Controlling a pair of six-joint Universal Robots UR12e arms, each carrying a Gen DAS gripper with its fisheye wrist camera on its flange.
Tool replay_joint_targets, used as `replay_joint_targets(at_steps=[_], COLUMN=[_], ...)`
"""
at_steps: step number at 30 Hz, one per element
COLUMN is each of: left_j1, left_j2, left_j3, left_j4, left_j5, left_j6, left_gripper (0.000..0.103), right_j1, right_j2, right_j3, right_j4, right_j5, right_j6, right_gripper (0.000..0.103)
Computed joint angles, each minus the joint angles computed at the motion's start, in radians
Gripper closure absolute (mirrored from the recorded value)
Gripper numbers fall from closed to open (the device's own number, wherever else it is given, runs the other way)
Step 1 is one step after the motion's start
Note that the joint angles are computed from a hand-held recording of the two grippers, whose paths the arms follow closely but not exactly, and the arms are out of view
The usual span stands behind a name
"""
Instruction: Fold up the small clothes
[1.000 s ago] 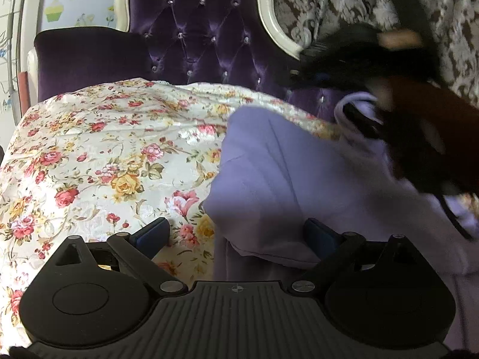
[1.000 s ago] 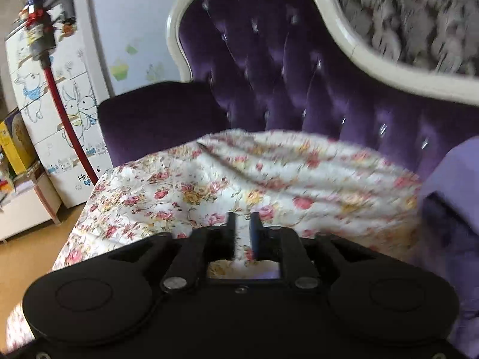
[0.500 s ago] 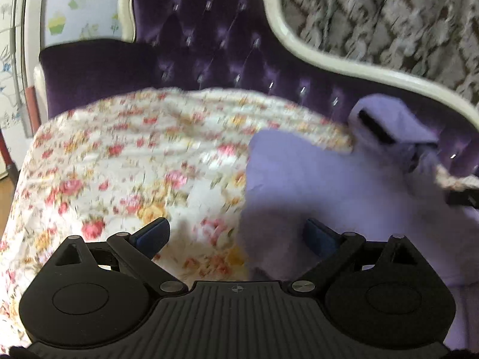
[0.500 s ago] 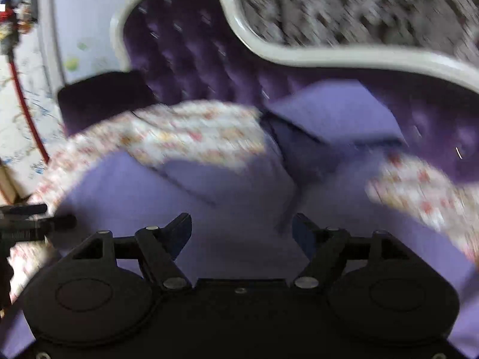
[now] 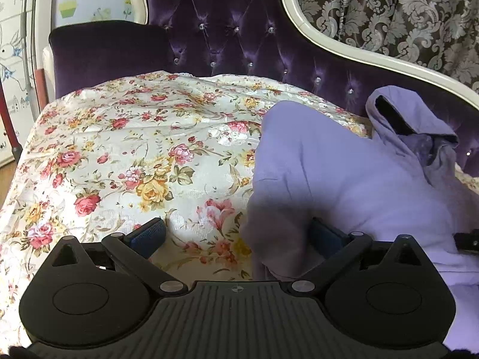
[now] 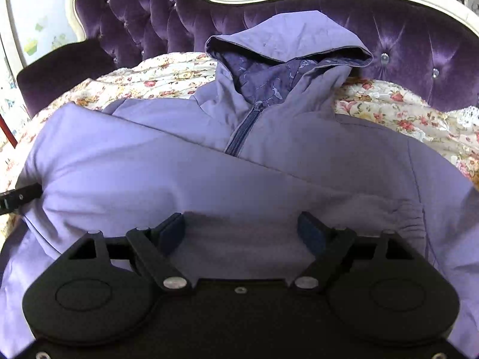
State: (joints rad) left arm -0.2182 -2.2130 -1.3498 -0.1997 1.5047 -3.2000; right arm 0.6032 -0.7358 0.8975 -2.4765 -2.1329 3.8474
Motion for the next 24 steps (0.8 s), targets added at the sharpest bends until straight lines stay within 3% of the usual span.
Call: replay_joint_targets(at_steps=[6, 12, 16, 19, 24], left_j1=[-0.011, -0.003, -0.017, -0.028, -0.049], left_j2=[-0.003, 0.004, 0.027, 0.051, 0.081], left_j3=[0.001, 0.013, 0.02, 0.016, 0.028], left_j4=[0.011, -0.04, -0.054, -0.027, -0.015], left_j5=[0.04, 0.009, 0.065, 0.082, 0.029], left_j6=[0.014, -0.015, -0.004, 0.005, 0.031], left_gripper=[0.0, 0.0, 0.001, 0.001, 0.001], right_j1=[0.008, 0.004, 0.003, -0.006, 0.012], right_j2=[-0.011, -0.019, -0.026, -0.054, -0.128], right_j3=[0.033, 0.059, 0.077, 0.151, 0.312], right_j4=[-0.036, -0.097, -0.136, -0.294, -0.608], right_j5=[-0.013, 0.003, 0.01, 0.057, 0.0], right_j6=[0.005, 0.023, 0.027, 0.044, 0.082], right_gripper=[0.019, 0.019, 0.018, 0.018, 0.016])
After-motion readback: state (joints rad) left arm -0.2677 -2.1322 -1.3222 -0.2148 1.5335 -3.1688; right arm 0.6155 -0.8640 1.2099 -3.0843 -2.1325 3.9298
